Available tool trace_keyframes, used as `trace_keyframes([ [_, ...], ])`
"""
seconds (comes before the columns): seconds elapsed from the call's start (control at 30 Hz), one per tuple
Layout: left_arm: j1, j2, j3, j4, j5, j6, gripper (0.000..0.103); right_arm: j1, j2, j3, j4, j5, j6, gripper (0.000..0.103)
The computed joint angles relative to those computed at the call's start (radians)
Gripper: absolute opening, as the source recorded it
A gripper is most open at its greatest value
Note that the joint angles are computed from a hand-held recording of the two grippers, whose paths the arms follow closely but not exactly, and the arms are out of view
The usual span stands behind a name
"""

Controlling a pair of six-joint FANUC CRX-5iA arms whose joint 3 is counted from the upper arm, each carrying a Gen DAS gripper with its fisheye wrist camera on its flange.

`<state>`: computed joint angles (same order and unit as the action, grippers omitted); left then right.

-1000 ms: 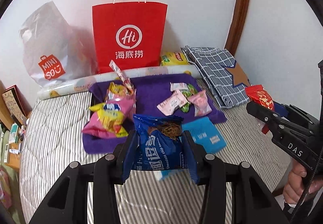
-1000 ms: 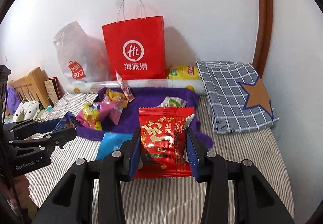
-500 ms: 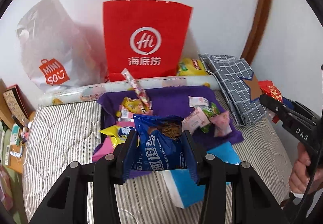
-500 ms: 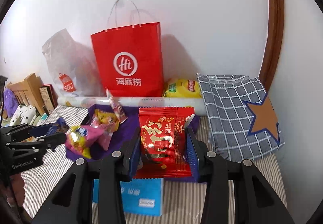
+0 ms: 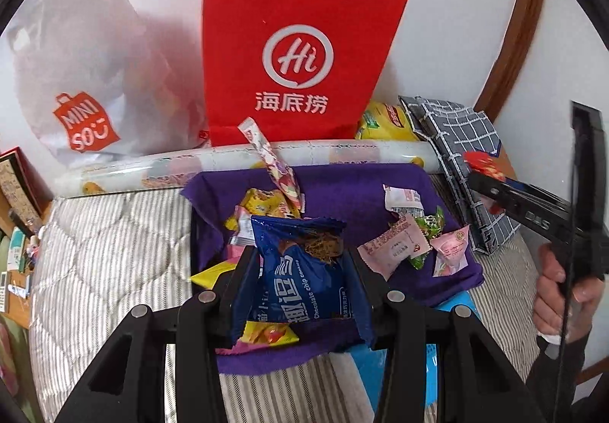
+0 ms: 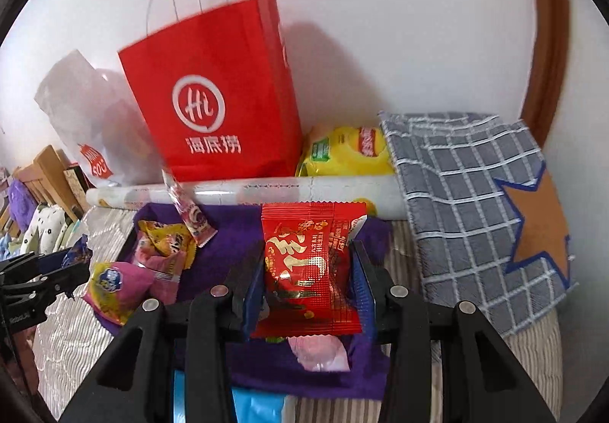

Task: Organize snacks
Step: 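Carry the blue chip bag and red candy pack over the purple towel, then open the right gripper releasing the red pack while the left gripper releases the blue bag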

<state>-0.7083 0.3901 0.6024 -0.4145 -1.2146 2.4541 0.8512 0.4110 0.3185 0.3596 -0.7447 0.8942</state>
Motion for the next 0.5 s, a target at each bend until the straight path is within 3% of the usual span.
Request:
trace_keyframes([
  [0.2, 0.027, 0.028, -0.001, 0.052, 0.043, -0.040, 0.043, -0.032, 0.117, 0.161, -0.104, -0.105, 0.109, 0.042],
  [0.5, 0.051, 0.094, 0.045, 0.116, 0.059, -0.088, 0.043, -0.056, 0.179, 0.254, -0.213, -0.162, 0.198, 0.039],
])
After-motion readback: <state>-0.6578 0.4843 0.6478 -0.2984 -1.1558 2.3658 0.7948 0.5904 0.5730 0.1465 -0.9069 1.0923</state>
